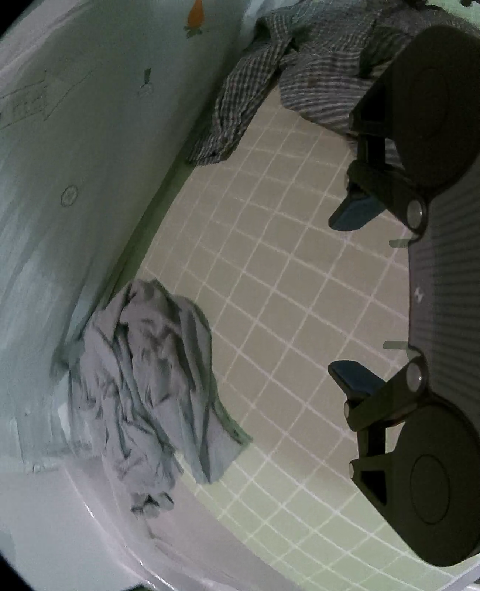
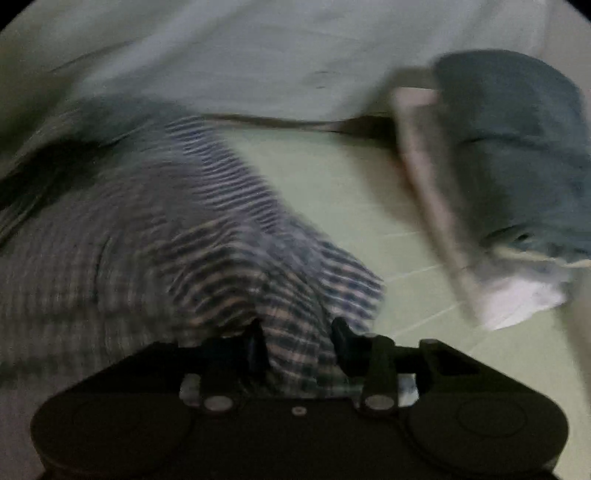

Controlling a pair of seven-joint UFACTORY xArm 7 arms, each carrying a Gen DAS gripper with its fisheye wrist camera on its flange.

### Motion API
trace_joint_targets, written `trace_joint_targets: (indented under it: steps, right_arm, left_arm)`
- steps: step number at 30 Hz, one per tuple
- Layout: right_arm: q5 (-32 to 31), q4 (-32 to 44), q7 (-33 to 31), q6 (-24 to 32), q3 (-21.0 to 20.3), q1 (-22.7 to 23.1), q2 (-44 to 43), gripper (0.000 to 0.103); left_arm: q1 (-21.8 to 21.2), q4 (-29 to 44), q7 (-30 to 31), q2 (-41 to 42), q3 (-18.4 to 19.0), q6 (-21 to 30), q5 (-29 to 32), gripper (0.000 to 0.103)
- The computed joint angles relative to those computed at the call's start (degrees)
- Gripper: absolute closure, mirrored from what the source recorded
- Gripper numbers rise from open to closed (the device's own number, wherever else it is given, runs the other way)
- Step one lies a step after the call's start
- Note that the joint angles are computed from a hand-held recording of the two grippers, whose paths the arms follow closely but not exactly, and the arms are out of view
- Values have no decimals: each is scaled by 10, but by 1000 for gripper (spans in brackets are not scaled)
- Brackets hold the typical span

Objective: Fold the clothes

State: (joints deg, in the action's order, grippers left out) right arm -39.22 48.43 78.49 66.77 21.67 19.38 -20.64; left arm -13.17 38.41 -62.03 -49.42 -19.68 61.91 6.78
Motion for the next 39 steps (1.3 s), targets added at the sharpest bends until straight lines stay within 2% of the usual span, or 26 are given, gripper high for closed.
trace_joint_targets:
  steps: [1,3,4,8,13,17,19,20,21,22,24,25,28,32,36,39]
  right_arm:
    - [-3,4,15,2,6,1,-11,52]
    - [1,7,32,1,26,15,-26,26]
    - [12,9,38,3,40,28,-33,22]
    - [96,7,73,-26,75,83,-43,19]
    - [167,29,180,25,137,127,-26,16]
    - [188,11,217,2,130,160,-38,16]
    - [187,-4,228,-27,127,167,-50,19]
    - [185,-15,232,-47,126,169,-57,28]
    - [186,-26,232,-68,123,172,-63,44]
    - [190,-37,228,-88,118,174,-68,55]
    - [189,-43,207,-96,117,174,-71,87]
    - [189,-46,191,-99,114,175,-75,96]
    - [192,-68,148,-96,105,179,-115,100]
    - [182,-88,57,-37,100,176,-192,100]
    - [166,-132,-50,19,62,169,-301,100]
    - [136,-169,-125,33,18,144,-372,100]
  left_arm:
    - [-4,-2,2,-1,1,-4,-3,25]
    - [-14,-6,5,-3,1,-11,-11,25]
    - [-19,-9,7,-5,2,-14,-15,25]
    - [-42,-18,16,-21,2,-18,-34,25]
    - [-73,-34,36,-75,-1,20,-55,25]
    - [-80,-43,38,-114,-4,51,-73,25]
    - [-79,-44,35,-129,-8,62,-80,25]
    - [-78,-43,34,-134,-11,66,-82,25]
    - [-77,-41,33,-135,-15,68,-83,25]
    - [-76,-39,32,-137,-19,69,-85,25]
    - [-73,-32,27,-132,-30,65,-88,25]
    - [-72,-28,24,-127,-37,62,-88,25]
    - [-65,-8,8,-94,-61,39,-87,25]
    - [-57,25,-19,-25,-89,-15,-76,25]
    - [-46,70,-58,72,-120,-69,-43,25]
    - [-37,108,-90,147,-141,-106,-8,25]
